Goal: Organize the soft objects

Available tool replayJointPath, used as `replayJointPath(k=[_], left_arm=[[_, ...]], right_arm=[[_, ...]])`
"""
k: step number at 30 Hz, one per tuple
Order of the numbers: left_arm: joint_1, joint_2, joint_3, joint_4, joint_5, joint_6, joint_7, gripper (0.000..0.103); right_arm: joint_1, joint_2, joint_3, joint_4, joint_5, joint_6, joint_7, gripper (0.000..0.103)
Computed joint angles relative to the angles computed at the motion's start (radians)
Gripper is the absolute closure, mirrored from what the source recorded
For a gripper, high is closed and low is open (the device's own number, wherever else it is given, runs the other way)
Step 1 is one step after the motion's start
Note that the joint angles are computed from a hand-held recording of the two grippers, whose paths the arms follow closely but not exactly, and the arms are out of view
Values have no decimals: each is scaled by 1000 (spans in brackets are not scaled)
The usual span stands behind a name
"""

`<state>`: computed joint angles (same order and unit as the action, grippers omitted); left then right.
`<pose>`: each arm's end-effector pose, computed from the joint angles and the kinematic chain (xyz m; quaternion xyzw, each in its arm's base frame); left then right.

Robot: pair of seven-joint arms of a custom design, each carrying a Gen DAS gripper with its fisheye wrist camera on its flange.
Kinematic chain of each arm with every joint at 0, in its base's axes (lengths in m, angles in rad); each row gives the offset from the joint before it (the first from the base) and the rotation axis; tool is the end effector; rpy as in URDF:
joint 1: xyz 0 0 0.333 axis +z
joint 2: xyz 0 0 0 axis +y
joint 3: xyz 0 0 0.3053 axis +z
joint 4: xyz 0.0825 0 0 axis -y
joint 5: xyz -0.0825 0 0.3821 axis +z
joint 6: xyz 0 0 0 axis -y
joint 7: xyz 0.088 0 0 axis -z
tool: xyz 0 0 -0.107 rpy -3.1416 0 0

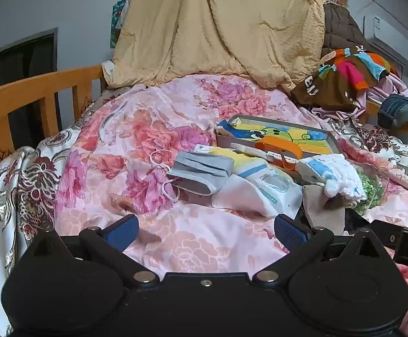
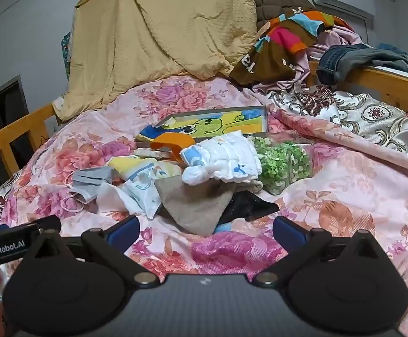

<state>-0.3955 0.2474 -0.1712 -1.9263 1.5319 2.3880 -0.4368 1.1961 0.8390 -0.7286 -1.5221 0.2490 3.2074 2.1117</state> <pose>0.5390 -0.3259 0.3832 -0.6979 0.4937 -0.3218 0.4070 0.5958 0.4548 0.3718 -0.6483 0.5603 -0.2602 0.4450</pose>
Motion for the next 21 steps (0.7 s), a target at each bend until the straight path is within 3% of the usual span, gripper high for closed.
replayJointPath(k=[13,14,21], left_arm=[[4,-2,1,-3,1,40,-10,1],[4,-3,2,-5,4,37,-17,1],[5,-11,-1,-14,7,15,-55,1]], right_arm=[[-23,-13,19,-9,9,7,-28,0],[4,5,-9,7,17,-15,-11,0],[11,0,-14,-8,4,-2,2,0]])
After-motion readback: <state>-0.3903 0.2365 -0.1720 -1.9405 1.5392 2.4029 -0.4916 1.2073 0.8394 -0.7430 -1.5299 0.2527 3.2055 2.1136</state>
